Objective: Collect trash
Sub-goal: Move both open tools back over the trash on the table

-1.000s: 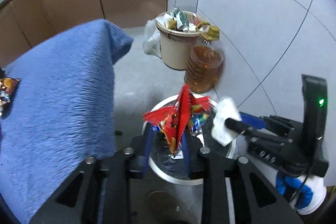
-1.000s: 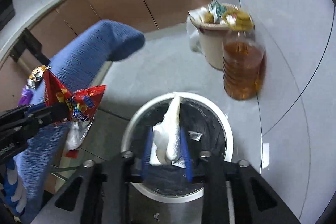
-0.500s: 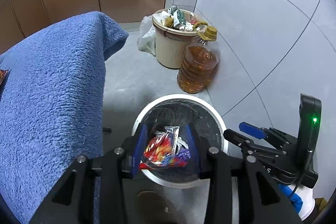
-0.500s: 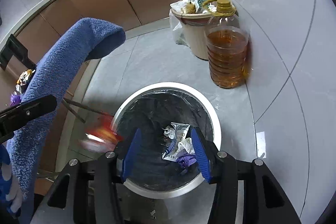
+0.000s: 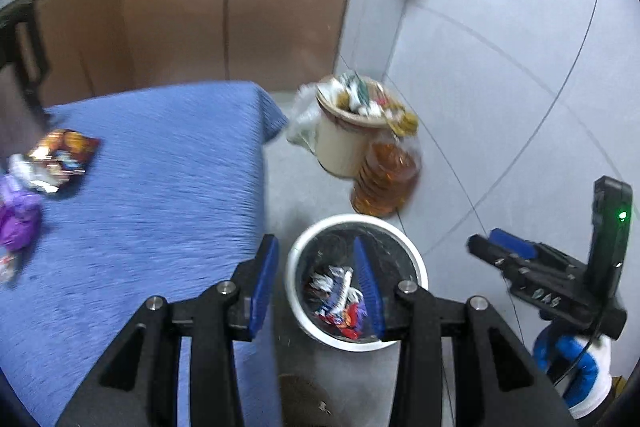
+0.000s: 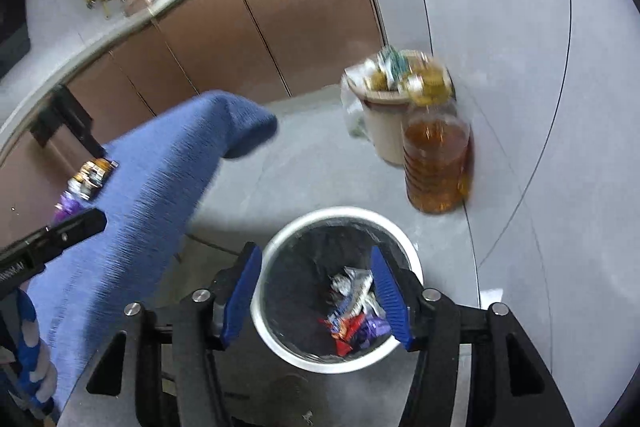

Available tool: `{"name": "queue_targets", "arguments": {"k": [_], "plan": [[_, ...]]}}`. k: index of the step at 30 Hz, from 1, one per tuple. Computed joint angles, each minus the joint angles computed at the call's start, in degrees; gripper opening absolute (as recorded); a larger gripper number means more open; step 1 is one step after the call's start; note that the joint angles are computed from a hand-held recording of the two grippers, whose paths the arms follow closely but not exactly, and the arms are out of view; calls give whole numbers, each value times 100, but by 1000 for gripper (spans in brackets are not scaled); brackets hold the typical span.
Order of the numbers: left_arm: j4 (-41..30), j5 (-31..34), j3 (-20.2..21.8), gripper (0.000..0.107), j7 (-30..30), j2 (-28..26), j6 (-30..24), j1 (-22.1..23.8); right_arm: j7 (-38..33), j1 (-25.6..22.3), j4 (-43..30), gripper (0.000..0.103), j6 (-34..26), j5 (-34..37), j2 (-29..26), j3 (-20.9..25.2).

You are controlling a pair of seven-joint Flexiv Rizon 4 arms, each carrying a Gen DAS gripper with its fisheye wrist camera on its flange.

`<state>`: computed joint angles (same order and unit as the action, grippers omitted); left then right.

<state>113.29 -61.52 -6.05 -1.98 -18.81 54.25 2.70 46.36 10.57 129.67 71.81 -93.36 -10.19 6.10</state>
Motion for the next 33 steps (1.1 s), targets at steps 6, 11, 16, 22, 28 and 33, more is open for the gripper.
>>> {"name": "queue_targets", "arguments": {"k": [6, 11, 16, 22, 28, 33], "plan": [[52, -746, 244, 38, 500, 287, -117, 350, -499, 409, -193, 65, -638, 441, 353, 230], [48, -972, 489, 38, 828, 348, -76, 618, -958, 782, -473, 66, -1092, 734, 430, 356], [-63, -1284, 659, 38, 1284, 263, -16, 1032, -1421, 1105, -766, 66, -1514, 989, 455, 452], [-381, -1444, 795, 38, 1438, -88, 7, 1593, -2057, 1482, -1067, 70, -2182, 1457, 478, 592], [-665, -1587, 789, 38, 1464, -498, 95, 2160, -2596, 1790, -1362, 72, -2754, 1983, 360, 655], [-849, -1600, 739, 38, 1251, -773, 169, 2502, -2886, 1959, -1654, 75, -2948, 2232, 166, 587]]}}
